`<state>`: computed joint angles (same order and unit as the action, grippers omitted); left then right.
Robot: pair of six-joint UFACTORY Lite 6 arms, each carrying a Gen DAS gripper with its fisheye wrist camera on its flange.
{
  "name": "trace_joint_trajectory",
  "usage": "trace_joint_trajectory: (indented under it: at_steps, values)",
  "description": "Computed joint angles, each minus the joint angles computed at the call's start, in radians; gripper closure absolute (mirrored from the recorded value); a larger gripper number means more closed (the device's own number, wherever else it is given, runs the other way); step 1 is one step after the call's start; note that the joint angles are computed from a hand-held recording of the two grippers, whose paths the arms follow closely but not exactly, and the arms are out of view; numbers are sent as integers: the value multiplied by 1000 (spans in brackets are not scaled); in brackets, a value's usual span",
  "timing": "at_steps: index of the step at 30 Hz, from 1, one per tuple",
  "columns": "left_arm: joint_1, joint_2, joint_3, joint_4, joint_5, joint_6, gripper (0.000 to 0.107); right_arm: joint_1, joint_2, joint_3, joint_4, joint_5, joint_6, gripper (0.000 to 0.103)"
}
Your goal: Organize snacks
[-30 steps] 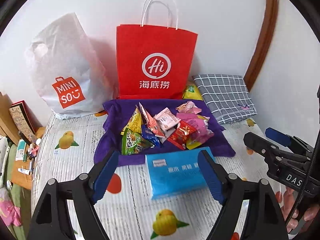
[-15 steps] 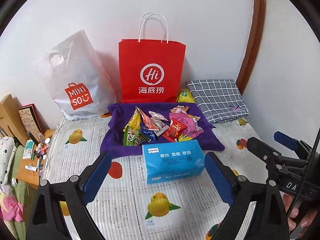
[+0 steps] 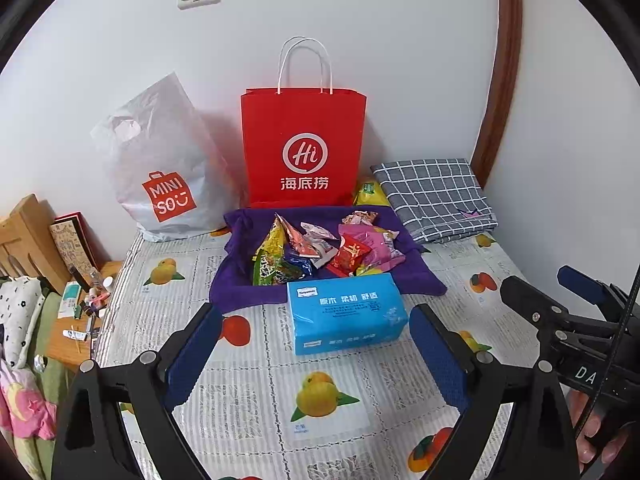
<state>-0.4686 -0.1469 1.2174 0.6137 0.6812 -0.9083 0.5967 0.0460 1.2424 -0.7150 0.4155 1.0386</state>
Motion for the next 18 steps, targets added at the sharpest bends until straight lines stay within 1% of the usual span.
trace_joint_trajectory:
  at_steps: [5, 18]
  values:
    - [-19, -1, 2, 11, 14, -17, 12, 9, -23, -22, -20, 12, 20, 3]
    - [-17, -6, -1, 8, 14, -13, 12, 13, -37, -27, -17, 20, 13, 3]
